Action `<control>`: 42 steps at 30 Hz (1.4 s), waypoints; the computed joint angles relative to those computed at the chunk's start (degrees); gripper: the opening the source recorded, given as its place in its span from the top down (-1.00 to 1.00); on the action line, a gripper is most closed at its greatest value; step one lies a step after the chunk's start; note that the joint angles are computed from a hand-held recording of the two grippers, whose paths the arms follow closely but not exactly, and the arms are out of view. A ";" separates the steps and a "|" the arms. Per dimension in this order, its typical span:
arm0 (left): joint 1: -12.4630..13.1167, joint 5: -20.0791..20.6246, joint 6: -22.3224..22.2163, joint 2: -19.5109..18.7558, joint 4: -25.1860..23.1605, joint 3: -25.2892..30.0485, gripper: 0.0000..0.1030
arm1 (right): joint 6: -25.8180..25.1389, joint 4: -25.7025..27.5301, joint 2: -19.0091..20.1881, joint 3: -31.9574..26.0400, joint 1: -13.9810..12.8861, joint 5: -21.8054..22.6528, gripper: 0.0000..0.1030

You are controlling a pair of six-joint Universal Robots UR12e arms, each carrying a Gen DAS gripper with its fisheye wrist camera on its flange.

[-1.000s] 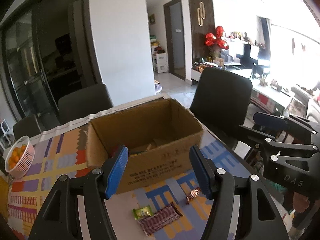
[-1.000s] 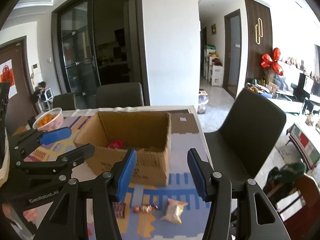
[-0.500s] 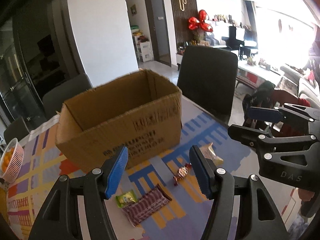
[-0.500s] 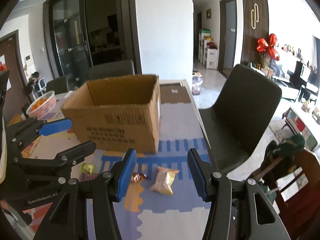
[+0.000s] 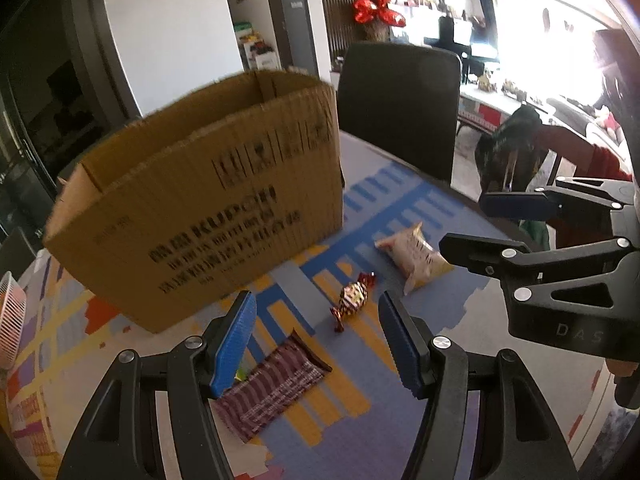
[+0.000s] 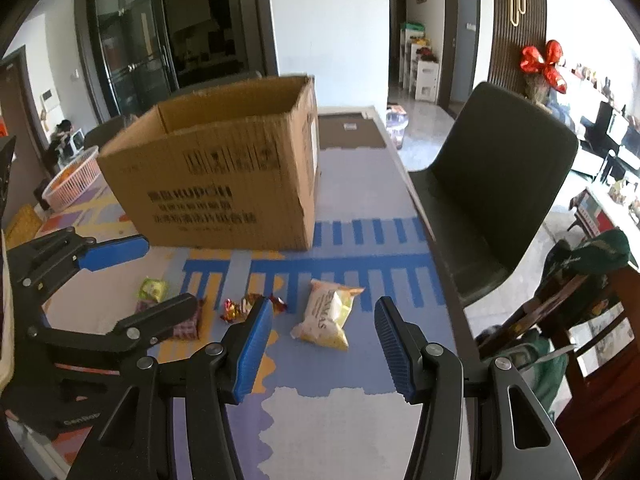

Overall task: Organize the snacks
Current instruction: 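Move both tools back toward the toffee and DENMAS bag on the mat, then grasp the gold wrapped toffee with the left tool while the right tool grasps the DENMAS bag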

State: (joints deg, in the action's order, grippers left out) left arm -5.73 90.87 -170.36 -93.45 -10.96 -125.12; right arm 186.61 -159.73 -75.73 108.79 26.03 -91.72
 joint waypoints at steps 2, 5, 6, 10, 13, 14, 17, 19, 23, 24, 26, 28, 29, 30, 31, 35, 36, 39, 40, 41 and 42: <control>0.10 -0.36 -0.02 -0.61 -0.57 0.18 -0.22 | 0.01 0.93 0.60 -0.34 -0.12 0.35 -0.05; 0.23 -0.69 -0.64 -1.49 -1.40 0.57 -0.21 | 0.24 2.12 1.34 -0.78 -0.30 0.77 -0.05; 0.33 -0.98 -0.97 -1.74 -1.60 0.67 -0.21 | 0.42 2.49 1.54 -0.91 -0.35 0.89 -0.05; 0.57 -2.09 -1.38 -2.55 -2.13 0.86 -0.21 | 1.23 4.03 2.34 -1.52 -0.70 1.85 -0.05; 0.53 -2.60 -0.91 -3.22 -2.61 1.13 -0.17 | 1.39 4.77 2.82 -1.89 -0.88 2.32 -0.05; 0.46 -2.61 -0.78 -3.50 -2.75 1.25 -0.17 | 1.49 5.12 3.01 -2.08 -0.96 2.60 -0.05; 0.37 -2.41 -1.04 -4.31 -3.36 1.68 -0.16 | 1.56 5.47 3.49 -2.46 -1.12 3.15 -0.05; 0.46 -2.55 -1.54 -4.72 -3.46 1.84 -0.15 | 1.60 5.92 3.88 -2.86 -1.13 3.08 -0.05; 0.71 -3.20 -2.42 -5.16 -4.11 2.29 -0.11 | 1.35 6.69 4.46 -3.32 -1.20 3.00 -0.04; 0.64 -3.23 -2.53 -5.35 -4.13 2.46 -0.10 | 1.28 7.00 4.57 -3.42 -1.24 2.97 -0.04; 0.47 -3.14 -2.62 -5.72 -4.19 2.83 -0.07 | 1.25 7.17 4.78 -3.47 -1.38 3.21 -0.03; 0.30 -2.99 -2.72 -6.07 -4.42 3.16 -0.02 | 1.40 7.46 4.84 -3.51 -1.56 3.53 -0.01; 0.29 -3.09 -2.88 -6.23 -4.66 3.32 0.04 | 1.51 7.30 4.86 -3.45 -1.67 3.75 -0.01; 0.34 -3.30 -3.11 -6.36 -4.94 3.48 0.07 | 1.62 7.28 4.89 -3.44 -1.75 3.88 0.00; 0.42 -3.58 -3.43 -6.49 -5.42 3.66 0.12 | 1.84 7.37 4.94 -3.48 -1.80 3.89 0.02; 0.72 -4.39 -4.43 -6.69 -6.48 3.92 0.39 | 2.07 8.05 5.29 -3.76 -2.07 4.44 0.13; 0.82 -4.63 -4.58 -6.65 -6.67 3.91 0.43 | 2.04 8.23 5.35 -3.84 -2.19 4.82 0.18; 1.06 -5.15 -5.02 -6.55 -6.94 3.83 0.57 | 1.91 8.33 5.56 -3.89 -2.18 4.83 0.26; 1.14 -5.41 -5.12 -6.46 -6.98 3.74 0.57 | 1.84 8.05 5.82 -3.96 -2.30 4.89 0.27; 1.19 -5.51 -5.34 -6.31 -6.84 3.60 0.57 | 1.97 7.88 5.80 -3.91 -2.28 4.87 0.29; 1.23 -5.64 -5.50 -6.16 -6.71 3.49 0.57 | 2.14 7.72 5.77 -3.85 -2.25 4.83 0.30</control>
